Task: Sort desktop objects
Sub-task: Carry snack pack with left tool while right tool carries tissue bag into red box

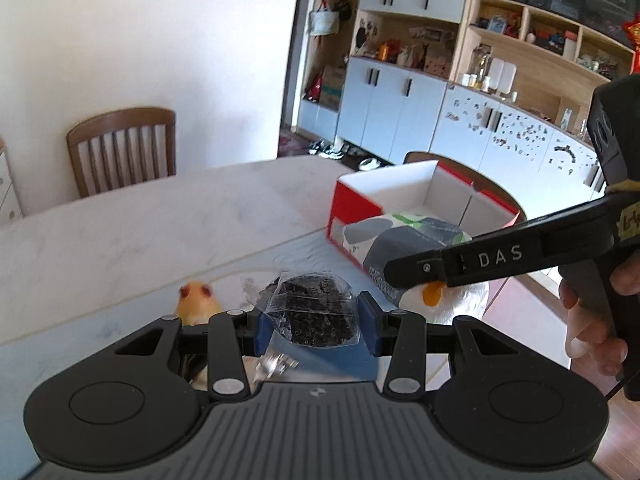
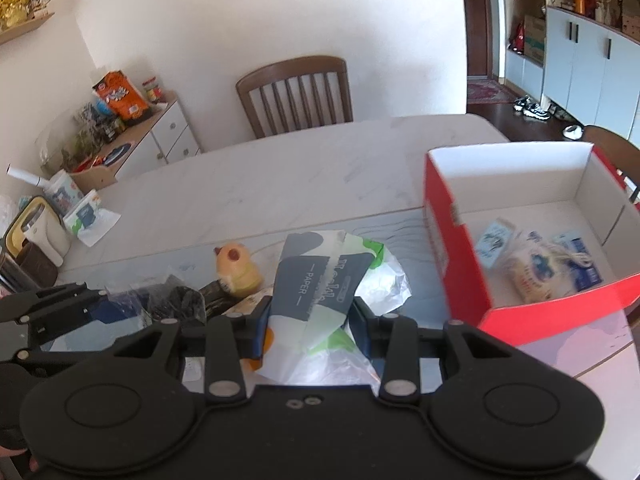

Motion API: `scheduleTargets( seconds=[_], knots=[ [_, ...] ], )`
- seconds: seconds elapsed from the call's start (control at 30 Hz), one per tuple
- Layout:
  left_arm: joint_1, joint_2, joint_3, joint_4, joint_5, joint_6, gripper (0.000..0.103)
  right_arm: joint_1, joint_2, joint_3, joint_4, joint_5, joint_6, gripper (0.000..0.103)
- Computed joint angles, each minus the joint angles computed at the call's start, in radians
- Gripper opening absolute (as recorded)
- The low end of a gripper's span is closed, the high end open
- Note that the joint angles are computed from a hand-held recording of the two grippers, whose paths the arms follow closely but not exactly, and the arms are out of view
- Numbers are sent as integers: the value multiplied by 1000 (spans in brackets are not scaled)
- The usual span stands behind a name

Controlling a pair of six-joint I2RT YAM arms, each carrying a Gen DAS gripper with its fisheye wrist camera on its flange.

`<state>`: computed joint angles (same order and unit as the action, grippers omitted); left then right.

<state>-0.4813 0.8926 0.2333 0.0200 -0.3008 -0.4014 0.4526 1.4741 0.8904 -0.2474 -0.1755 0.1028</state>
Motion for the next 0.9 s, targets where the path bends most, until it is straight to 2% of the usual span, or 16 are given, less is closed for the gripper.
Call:
scheduleTargets(
  seconds=[0.3, 0.57, 0.9],
  knots=[
    [-67, 301, 171, 150, -22, 24, 42, -155, -7, 20, -8, -79, -83, 39],
    [-99, 550, 345, 232, -26, 38, 42, -313, 45, 72, -33, -162, -187, 39],
    [-134, 803, 589, 222, -21, 54, 42, -475, 172, 210, -94, -228, -309, 39]
  ],
)
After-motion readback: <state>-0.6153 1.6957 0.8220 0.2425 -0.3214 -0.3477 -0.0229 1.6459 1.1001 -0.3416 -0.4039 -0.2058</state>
